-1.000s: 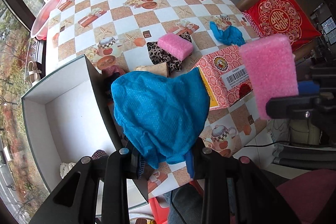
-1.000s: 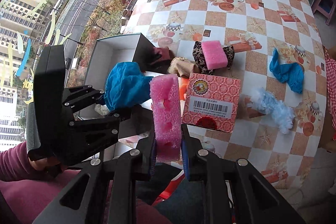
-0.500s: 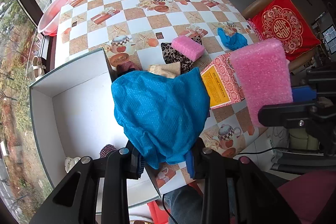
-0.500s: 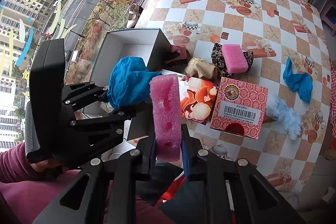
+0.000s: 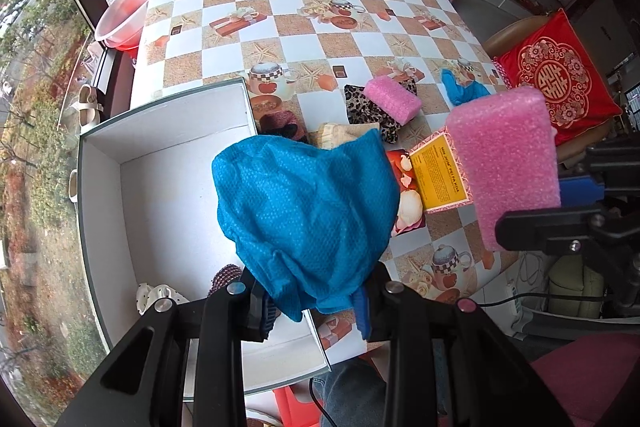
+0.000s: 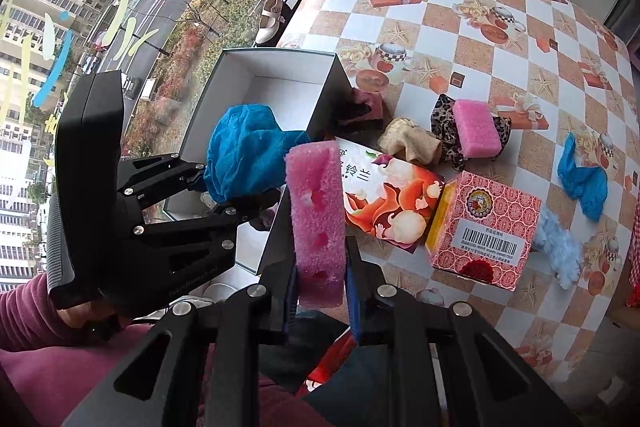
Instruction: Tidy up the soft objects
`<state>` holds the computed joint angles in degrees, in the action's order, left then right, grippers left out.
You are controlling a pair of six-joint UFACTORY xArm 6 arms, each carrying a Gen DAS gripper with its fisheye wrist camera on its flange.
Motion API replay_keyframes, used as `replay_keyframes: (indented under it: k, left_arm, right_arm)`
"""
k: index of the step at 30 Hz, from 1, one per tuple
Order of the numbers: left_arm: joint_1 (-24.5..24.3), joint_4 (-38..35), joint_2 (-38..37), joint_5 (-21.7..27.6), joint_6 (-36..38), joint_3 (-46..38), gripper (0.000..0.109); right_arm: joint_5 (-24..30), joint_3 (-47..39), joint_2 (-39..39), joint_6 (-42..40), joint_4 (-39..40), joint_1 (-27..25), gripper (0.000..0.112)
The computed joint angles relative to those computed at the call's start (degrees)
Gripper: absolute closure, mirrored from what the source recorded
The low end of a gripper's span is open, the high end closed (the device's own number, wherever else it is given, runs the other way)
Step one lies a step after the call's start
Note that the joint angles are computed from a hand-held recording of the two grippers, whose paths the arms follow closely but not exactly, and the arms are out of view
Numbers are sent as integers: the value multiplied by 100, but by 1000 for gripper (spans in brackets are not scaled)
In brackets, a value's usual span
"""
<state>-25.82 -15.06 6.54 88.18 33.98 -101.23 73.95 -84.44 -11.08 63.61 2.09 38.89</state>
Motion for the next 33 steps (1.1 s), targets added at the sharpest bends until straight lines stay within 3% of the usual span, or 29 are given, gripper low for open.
replay_keyframes:
  k: [11, 20, 33]
  left_arm:
    - [551, 213, 194, -286, -385, -130, 75]
    - [995, 547, 182, -426, -814, 132, 75]
    - [959, 901, 527, -558, -1087, -91, 75]
  right_arm:
    - [11, -588, 654, -498, 72, -201, 91]
    - [-71, -1412, 1669, -1310, 636, -373, 91]
    - [723, -3516, 3451, -2104, 757, -495, 91]
